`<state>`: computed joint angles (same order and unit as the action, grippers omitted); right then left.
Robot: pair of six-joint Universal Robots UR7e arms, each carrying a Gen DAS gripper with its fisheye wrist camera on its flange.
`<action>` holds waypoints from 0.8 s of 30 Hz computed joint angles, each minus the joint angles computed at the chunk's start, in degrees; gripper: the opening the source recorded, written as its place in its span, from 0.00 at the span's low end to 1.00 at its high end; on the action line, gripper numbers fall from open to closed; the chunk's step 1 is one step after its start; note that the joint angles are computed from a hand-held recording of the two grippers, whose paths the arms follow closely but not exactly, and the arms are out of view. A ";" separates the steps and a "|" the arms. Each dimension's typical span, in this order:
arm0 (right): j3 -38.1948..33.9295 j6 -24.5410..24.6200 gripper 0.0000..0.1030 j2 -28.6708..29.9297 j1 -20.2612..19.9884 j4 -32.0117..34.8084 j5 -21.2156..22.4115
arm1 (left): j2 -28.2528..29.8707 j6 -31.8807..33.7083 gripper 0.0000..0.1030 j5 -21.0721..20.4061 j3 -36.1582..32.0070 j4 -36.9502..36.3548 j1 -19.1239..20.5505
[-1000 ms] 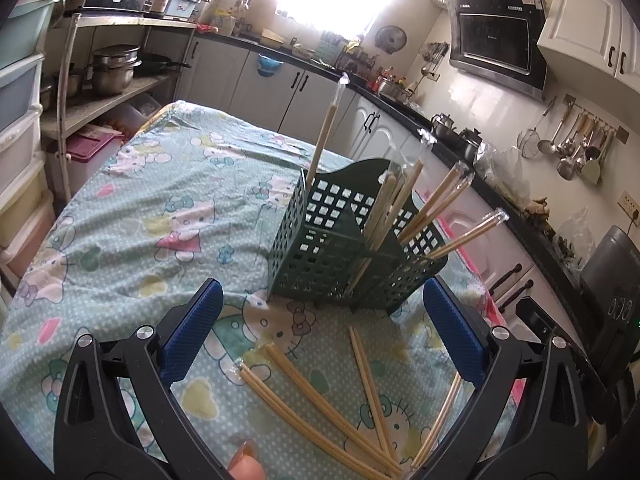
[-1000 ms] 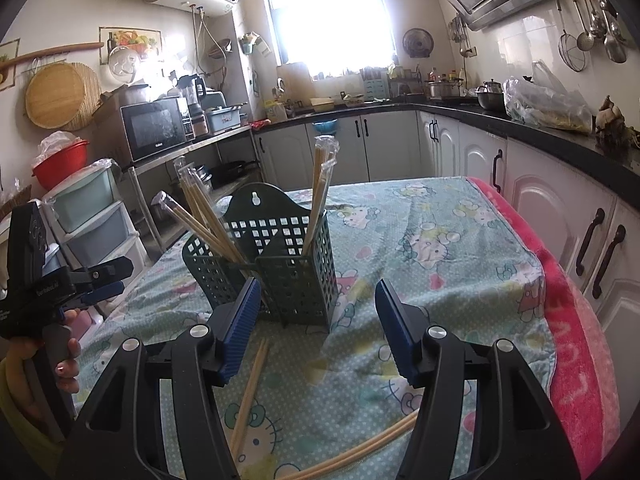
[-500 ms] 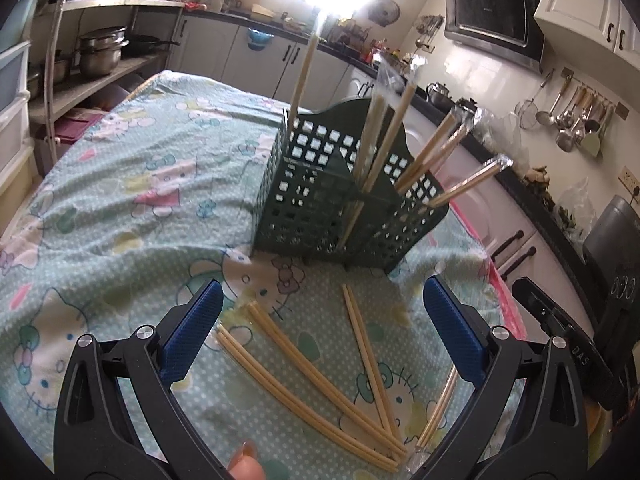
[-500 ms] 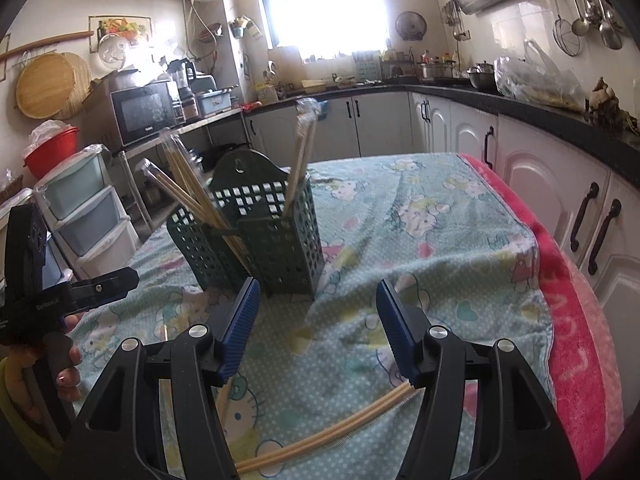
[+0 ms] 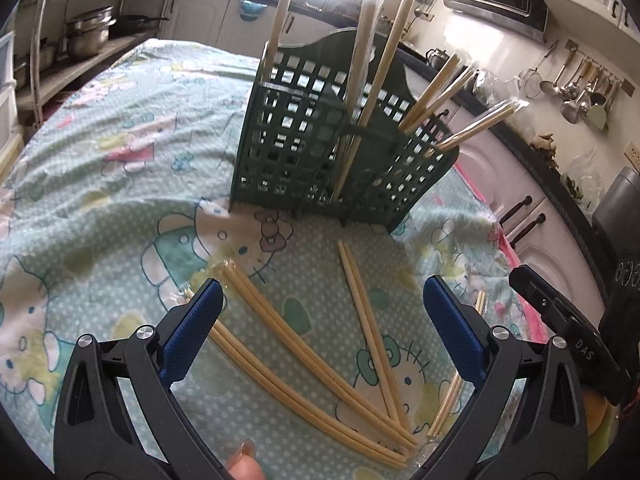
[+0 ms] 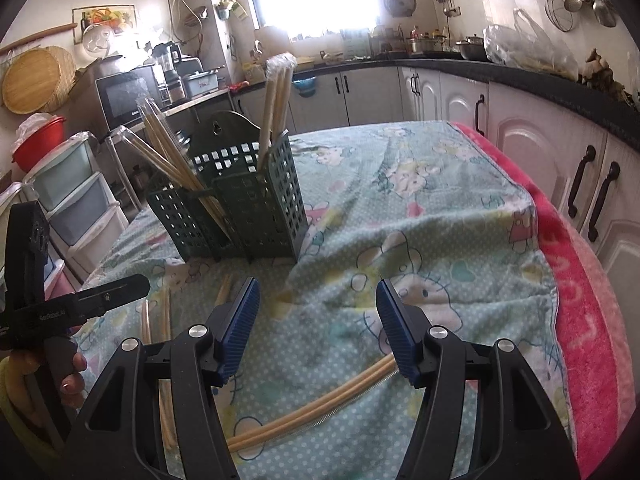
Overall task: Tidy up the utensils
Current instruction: 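Lower both tools down to the remaining chopsticks on the cloth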
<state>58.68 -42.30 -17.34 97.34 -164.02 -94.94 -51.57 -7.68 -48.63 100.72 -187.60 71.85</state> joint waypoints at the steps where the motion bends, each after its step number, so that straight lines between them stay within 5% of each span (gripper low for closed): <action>1: 0.05 0.07 0.56 0.02 -0.06 0.03 -0.21 | 0.07 -0.18 0.90 -0.07 -0.16 0.35 0.13; 19: -1.94 2.16 0.57 1.01 -1.02 2.46 -3.80 | 2.29 -3.39 0.87 -2.68 -4.63 7.73 2.84; 24: -4.56 4.12 0.57 2.31 -1.17 4.86 -6.59 | 3.32 -3.51 0.85 -0.54 -6.41 9.53 3.04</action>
